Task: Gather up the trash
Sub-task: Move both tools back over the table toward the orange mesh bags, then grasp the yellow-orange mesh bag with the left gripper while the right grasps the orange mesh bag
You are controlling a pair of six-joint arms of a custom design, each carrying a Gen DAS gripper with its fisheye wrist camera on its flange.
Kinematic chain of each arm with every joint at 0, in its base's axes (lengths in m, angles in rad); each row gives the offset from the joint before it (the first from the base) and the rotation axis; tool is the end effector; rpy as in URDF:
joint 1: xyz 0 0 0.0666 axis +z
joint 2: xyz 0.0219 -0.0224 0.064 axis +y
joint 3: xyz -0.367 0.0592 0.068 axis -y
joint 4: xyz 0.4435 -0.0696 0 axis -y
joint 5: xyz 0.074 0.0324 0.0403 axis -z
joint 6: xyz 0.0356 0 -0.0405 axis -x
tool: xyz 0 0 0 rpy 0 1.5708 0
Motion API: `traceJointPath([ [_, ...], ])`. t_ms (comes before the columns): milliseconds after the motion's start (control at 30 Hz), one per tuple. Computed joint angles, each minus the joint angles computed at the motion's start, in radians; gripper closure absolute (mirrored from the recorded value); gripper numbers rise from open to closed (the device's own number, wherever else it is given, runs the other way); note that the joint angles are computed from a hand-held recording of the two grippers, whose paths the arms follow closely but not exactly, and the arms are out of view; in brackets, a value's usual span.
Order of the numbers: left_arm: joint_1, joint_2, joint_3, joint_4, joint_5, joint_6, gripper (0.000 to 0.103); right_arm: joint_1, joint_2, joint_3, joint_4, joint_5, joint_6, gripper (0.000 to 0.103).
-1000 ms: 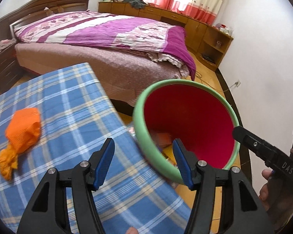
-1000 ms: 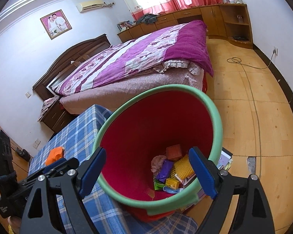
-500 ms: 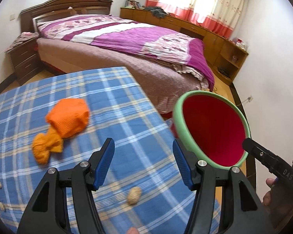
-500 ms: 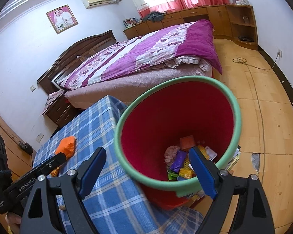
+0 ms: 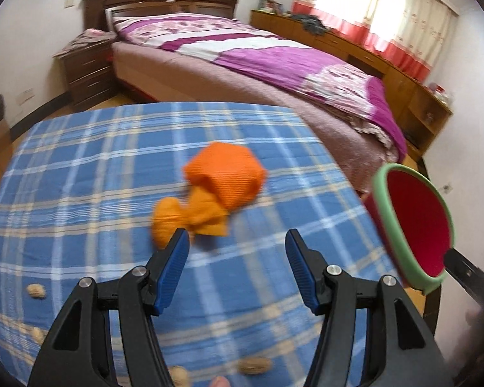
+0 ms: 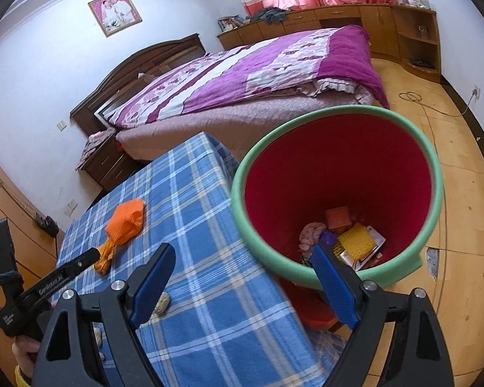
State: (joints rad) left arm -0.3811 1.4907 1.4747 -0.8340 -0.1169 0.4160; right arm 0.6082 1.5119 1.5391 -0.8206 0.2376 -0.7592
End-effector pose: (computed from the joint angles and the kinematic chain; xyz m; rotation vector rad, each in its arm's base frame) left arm 0.5359 -0.2107 0.4125 -0.0958 2.4235 -0.2239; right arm 0.4872 0.3285 0.4355 0.2940 2.3522 0.3934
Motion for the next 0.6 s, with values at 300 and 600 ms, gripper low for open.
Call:
traceJointPath([
  [300,0.062,0.03,0.0,-0.007,-0.015,-0.003,0.041,0.012,0.045,0.048,-0.031,-0.005,0.001,0.015],
  [600,0.083,0.093,0.032,-0.023,-0.002,-0.001,0.041,0.015,0.067,0.074,-0.061,0.0,0.008,0.015],
])
